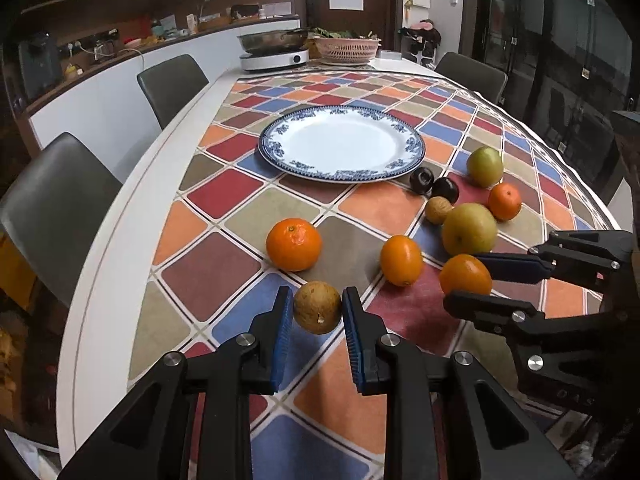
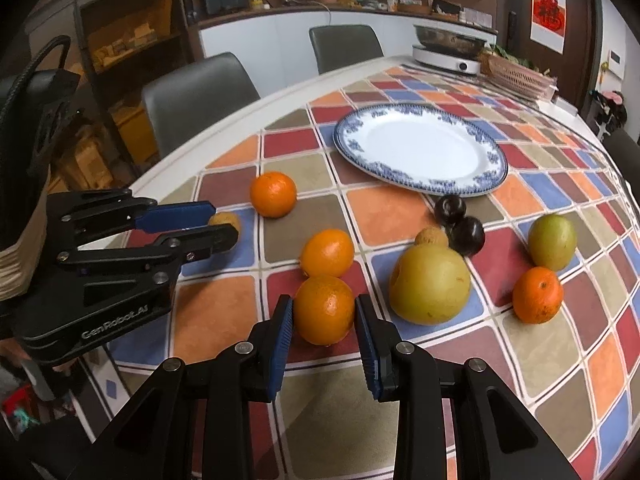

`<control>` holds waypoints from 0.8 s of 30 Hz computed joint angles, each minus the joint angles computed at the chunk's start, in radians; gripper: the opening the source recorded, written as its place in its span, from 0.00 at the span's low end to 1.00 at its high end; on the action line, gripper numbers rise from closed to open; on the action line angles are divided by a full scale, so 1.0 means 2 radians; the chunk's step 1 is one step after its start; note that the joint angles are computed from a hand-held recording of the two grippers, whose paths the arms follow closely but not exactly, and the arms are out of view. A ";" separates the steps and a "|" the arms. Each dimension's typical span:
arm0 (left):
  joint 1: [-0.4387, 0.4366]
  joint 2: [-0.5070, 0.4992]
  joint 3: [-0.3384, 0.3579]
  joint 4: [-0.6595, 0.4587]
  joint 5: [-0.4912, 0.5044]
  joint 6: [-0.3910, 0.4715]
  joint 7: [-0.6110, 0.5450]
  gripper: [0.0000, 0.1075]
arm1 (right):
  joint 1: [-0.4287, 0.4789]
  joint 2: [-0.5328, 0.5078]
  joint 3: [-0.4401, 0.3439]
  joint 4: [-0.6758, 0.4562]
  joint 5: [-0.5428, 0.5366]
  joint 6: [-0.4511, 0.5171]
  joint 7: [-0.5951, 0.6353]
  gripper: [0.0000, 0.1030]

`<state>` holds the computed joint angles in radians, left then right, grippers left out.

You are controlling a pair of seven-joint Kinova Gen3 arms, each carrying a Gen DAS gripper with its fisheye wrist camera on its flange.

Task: Organize fruits
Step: 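Grasp the small brown fruit with the left tool while the right tool grasps an orange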

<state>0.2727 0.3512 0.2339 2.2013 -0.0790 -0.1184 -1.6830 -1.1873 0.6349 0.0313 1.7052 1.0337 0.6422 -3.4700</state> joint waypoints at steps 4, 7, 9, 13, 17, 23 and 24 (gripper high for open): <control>0.016 -0.017 -0.010 0.003 0.011 0.004 0.004 0.24 | -0.008 -0.010 0.006 0.009 0.025 0.005 -0.014 0.31; 0.015 -0.027 -0.004 0.000 0.013 0.007 0.010 0.24 | -0.005 -0.022 0.002 0.021 0.045 0.008 -0.029 0.31; 0.028 -0.032 -0.011 -0.004 0.019 0.008 0.011 0.24 | 0.003 -0.030 -0.005 0.026 0.056 0.012 -0.034 0.31; 0.030 -0.033 -0.003 -0.023 0.022 0.016 0.018 0.24 | 0.018 -0.046 -0.019 0.039 0.075 0.031 -0.040 0.31; 0.037 -0.027 0.000 -0.047 0.023 0.024 0.022 0.24 | 0.042 -0.060 -0.032 0.045 0.086 0.048 -0.038 0.31; 0.037 -0.006 0.009 -0.100 0.022 0.053 0.017 0.24 | 0.092 -0.076 -0.046 0.046 0.084 0.033 -0.008 0.31; 0.036 -0.001 0.010 -0.110 0.023 0.059 0.017 0.24 | 0.102 -0.077 -0.048 0.044 0.080 0.024 0.003 0.31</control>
<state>0.3453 0.3490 0.2537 1.9810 -0.0333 -0.0008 -1.6493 -0.9830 0.4808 -0.0641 1.7938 1.1936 0.6908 -3.4642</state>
